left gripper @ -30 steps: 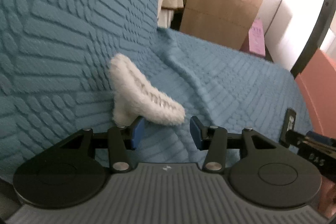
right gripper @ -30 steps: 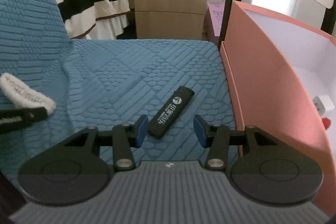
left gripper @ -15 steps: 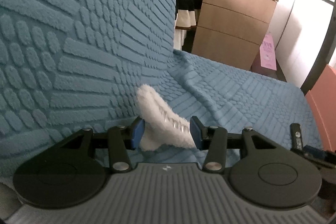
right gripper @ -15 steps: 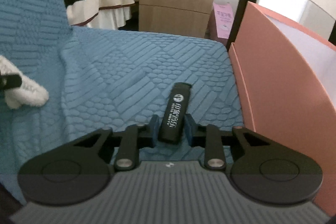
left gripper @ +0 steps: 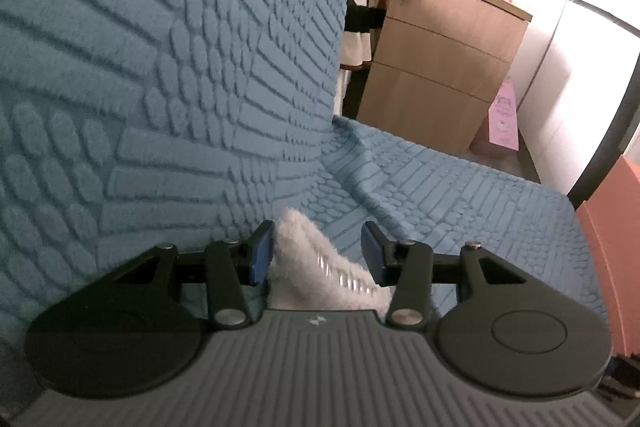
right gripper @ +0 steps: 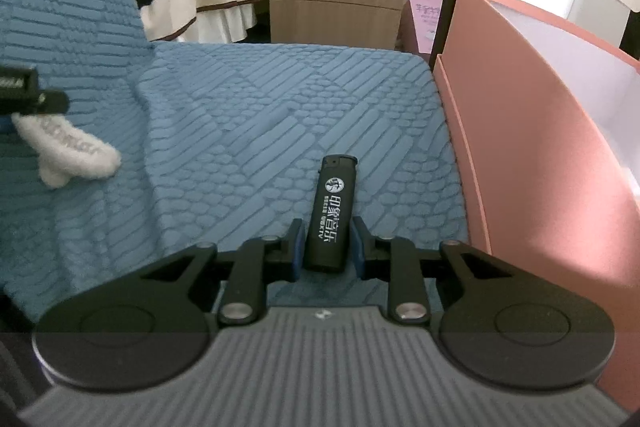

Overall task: Organize rigid objects
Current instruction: 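Close the right tool on the black lighter while the left tool grasps the white hair clip, then open the left tool and release the hair clip onto the seat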

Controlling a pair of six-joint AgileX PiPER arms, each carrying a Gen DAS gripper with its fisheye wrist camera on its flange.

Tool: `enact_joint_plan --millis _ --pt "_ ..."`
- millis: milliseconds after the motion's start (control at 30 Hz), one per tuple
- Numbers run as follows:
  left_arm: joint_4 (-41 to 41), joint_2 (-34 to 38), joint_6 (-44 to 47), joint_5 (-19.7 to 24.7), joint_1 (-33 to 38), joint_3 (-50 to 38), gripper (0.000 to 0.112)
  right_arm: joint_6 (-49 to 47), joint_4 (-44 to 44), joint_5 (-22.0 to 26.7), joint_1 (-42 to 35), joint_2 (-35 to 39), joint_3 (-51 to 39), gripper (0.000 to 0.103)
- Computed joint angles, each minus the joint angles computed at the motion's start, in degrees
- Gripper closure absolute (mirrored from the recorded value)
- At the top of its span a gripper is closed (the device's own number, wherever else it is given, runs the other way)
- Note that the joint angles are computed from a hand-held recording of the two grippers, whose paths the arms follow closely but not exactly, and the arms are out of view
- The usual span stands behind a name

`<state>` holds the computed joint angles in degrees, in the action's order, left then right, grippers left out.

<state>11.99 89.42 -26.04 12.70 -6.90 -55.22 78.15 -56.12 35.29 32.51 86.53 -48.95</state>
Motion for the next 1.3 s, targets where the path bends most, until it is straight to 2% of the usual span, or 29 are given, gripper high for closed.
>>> enact_joint_plan --millis 67,133,200,333,433,600,633,800,1000,1267,1300 --pt "-2.2 0.2 2.4 0.01 0.25 -0.4 0.066 -0.38 0.82 0.26 0.39 -0.63 0.47 0.076" --pt "-3.71 0.27 3.88 0.43 0.18 -0.69 0.084 -0.82 1.69 0.78 0.82 -1.13 0.74 0.076" --pt "-7.76 0.06 8.62 0.83 0.36 -0.71 0.092 -1.02 2.0 1.64 1.49 -1.41 0.8 0.076" --pt "-14.88 -0.9 15.6 1.06 0.49 0.27 0.093 -2.54 3.73 2.5 2.17 -1.96 1.06 0.076" --pt "-16.4 -2.33 17.19 1.59 0.39 1.4 0.094 -2.97 4.56 3.07 2.91 -3.06 1.64 0.076" --pt "-31.2 -5.08 30.9 4.52 2.33 3.75 0.096 -5.51 7.14 3.29 3.83 -6.19 3.13 0.076" --pt "-32.19 -5.95 31.75 5.19 2.15 4.53 0.097 -6.1 7.73 3.33 3.86 -6.69 3.3 0.076" --pt "-35.48 -10.15 33.24 9.78 0.37 8.73 0.097 -7.56 9.42 3.94 4.36 -8.08 4.16 0.076" --pt "-40.94 -10.0 34.95 13.88 -2.02 11.2 0.097 -7.92 11.36 5.05 5.76 -10.99 6.1 0.076" --pt "-36.63 -10.27 31.29 14.28 -4.74 11.4 0.096 -9.92 15.41 5.5 5.87 -13.19 8.26 0.076" --pt "-36.56 -10.29 31.29 14.36 -4.72 11.38 0.092 -9.71 15.39 5.11 5.6 -13.41 8.38 0.075"
